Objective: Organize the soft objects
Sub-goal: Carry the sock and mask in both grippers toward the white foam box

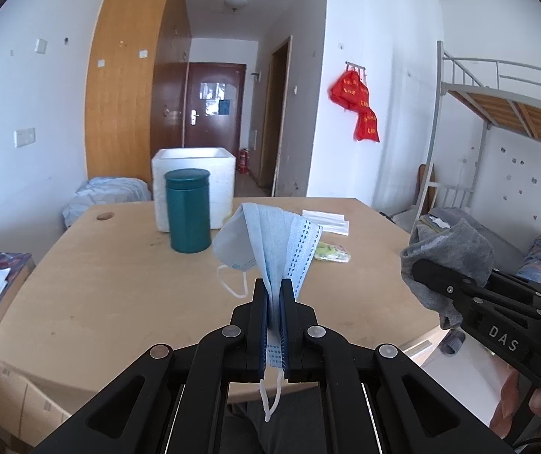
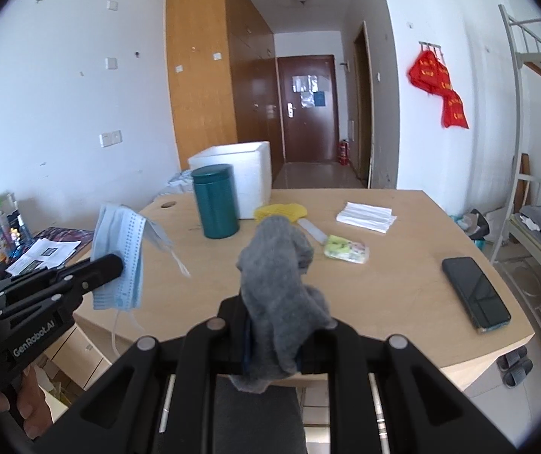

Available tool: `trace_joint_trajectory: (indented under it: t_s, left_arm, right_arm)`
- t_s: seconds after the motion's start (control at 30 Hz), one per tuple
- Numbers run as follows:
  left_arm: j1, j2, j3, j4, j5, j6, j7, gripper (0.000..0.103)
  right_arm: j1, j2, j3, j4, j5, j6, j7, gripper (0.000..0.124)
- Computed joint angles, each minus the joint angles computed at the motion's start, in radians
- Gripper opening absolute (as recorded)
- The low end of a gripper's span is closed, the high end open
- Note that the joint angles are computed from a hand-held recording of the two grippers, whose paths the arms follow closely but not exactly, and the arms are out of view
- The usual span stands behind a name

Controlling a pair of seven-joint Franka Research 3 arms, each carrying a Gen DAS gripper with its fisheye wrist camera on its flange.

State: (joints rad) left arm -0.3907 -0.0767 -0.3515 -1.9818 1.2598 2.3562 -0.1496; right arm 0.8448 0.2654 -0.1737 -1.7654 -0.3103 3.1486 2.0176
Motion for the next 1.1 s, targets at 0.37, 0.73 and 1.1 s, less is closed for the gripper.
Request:
trace_joint_trajectory:
  t_s: [0.37,0.73,1.1]
  left_arm:
    - [0.014,-0.076,-0.027,-0.061,0.019,-0.056,-0.066,0.006]
    - [0.008,-0.076,-0.055,-0.063,0.032,-0.137,-0.094,0.006]
    - [0.003,-0.083,-0.045,-0.070,0.024,-0.167,-0.111,0.006]
  right_arm:
    - [0.025,0.016,-0.002,0.022,0.012,0.017,-0.024,0.020]
    - [0.061,0.030,-0.018,0.031,0.074,0.027,-0.070,0.020]
    - [0.127,0.049,-0.078,0.055,0.087,0.033,-0.075,0.020]
